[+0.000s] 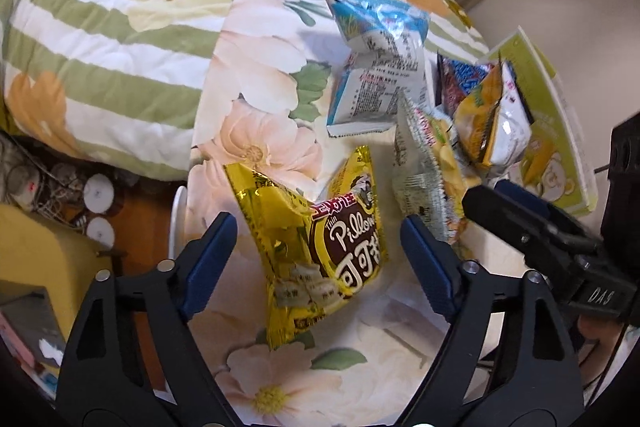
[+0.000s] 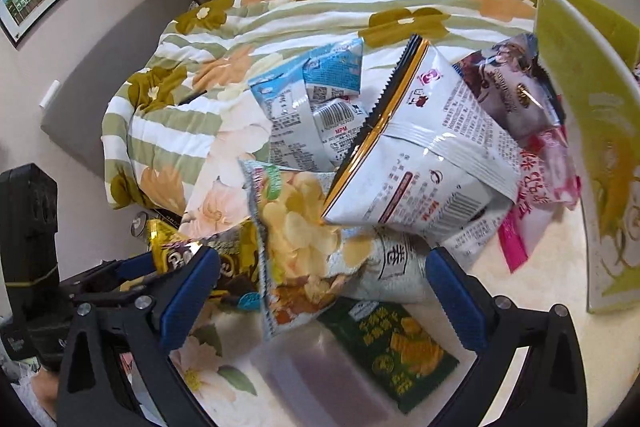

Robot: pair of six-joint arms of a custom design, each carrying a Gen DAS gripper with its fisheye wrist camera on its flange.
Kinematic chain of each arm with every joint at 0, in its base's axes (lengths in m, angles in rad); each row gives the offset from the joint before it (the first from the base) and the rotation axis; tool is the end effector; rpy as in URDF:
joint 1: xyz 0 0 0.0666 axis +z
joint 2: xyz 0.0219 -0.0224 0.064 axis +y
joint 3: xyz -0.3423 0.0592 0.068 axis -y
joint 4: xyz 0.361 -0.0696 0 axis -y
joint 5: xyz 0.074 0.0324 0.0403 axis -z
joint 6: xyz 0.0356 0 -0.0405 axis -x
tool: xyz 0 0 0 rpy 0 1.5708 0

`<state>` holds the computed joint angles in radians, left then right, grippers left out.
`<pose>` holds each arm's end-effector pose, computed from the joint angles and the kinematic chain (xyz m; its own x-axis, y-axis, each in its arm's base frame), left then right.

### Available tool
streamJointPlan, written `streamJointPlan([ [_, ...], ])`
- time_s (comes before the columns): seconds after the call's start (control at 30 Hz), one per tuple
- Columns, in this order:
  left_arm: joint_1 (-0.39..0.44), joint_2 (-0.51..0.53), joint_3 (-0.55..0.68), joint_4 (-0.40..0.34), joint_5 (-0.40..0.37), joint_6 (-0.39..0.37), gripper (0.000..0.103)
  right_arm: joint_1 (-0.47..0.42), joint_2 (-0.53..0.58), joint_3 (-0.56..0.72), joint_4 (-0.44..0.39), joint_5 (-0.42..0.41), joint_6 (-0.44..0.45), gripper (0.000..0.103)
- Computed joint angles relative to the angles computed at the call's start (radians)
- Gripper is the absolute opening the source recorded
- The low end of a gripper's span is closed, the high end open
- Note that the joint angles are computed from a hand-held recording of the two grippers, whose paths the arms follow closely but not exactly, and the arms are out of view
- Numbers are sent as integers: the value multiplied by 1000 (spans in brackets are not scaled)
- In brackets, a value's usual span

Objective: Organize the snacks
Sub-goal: 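Grasp gold Pillows bag with left tool while right tool grasps potato chip bag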

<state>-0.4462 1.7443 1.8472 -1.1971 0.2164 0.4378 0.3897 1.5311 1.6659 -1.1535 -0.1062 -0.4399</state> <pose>0.4988 -0.2475 0.3964 -0.9423 -0.0082 -0.3346 0.1224 0.9220 -0.3673 0.4531 0.1897 0.4306 -0.8954 0.0900 -0.4361 -0.0529 0.9509 0.3050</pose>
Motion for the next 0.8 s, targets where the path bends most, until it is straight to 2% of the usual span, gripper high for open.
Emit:
streamJointPlan([
  [0.27,-27,55,41,-25,-24,-29,81,-22,36,8,-10,-72,19,102],
  [0.33,-28,61,52,-29,-30,-25,78,-23,43,12,-14,-85,21,103],
  [0.43,-35,83,85,-66,-84,-47,60,-25,55,20,-19,-95,27,103],
  [0.63,-42,78,86,-81,-84,-68,59,-24,84,41,-23,-111,24,103],
  [0.8,-55,69,83,-102,-89,-52,56,-30,96,43,-26,-128,23,103],
])
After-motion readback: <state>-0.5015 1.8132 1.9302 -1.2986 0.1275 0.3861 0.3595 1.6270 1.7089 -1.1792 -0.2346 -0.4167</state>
